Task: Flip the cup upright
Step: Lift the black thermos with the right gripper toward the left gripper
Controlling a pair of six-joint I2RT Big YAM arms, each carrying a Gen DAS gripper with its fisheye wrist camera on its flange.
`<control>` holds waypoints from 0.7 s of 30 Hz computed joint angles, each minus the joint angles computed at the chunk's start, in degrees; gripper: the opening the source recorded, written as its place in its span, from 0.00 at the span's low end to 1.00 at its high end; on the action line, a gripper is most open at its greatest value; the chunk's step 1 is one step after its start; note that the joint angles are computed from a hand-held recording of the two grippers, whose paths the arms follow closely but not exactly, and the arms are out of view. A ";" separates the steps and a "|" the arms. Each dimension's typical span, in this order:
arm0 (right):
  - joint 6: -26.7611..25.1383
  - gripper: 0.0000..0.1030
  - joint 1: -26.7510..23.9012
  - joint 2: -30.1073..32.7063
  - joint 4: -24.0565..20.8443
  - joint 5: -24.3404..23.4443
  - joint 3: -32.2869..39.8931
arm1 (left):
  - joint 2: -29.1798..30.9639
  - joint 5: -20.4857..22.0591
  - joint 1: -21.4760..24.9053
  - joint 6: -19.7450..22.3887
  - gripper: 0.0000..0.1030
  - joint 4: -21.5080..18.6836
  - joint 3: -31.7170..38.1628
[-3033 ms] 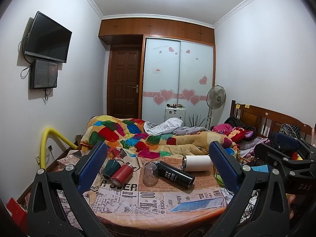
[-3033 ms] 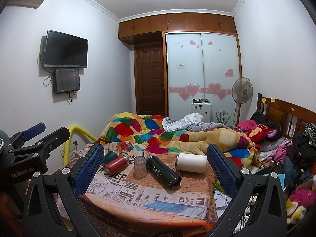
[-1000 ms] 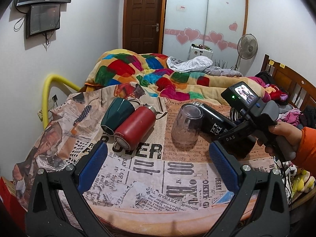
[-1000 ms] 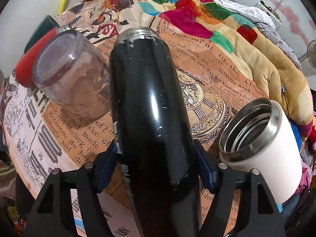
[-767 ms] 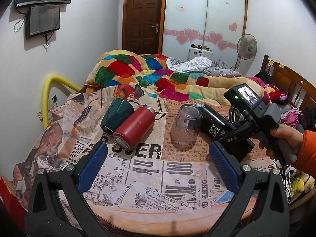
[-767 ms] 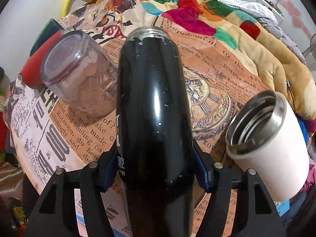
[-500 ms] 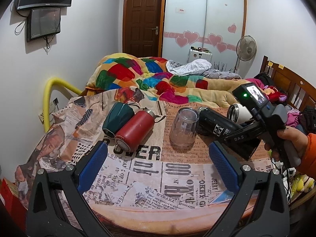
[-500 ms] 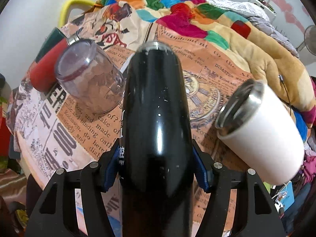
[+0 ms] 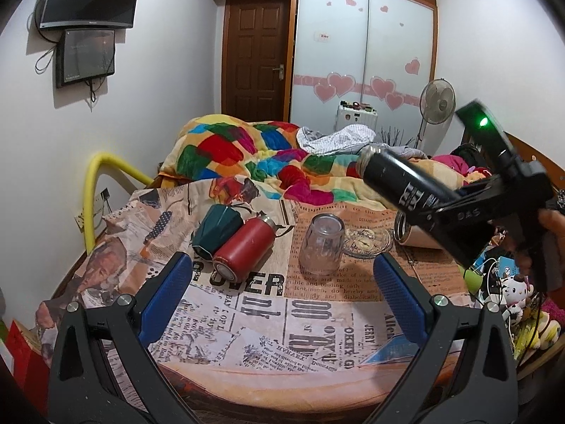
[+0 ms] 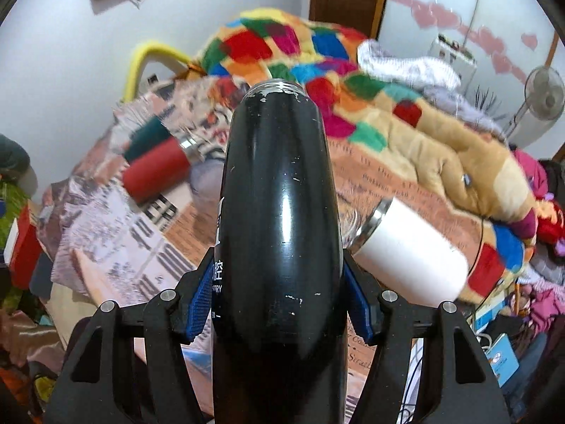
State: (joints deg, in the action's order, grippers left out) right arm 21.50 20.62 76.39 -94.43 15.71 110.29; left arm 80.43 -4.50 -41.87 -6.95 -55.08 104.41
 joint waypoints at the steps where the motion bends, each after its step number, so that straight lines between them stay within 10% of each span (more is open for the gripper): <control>1: 0.04 0.60 1.00 -0.07 -0.07 0.73 0.68 | -0.21 -0.07 -0.04 0.01 1.00 -0.07 0.04; 21: -1.96 0.59 9.95 -1.64 8.63 -4.83 -8.59 | -1.45 -1.51 -0.09 0.73 1.00 -1.19 -0.55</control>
State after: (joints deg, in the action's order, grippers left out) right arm 19.55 30.57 74.75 -85.80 10.88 101.70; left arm 78.99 -6.01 -41.96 -6.22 -56.27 103.86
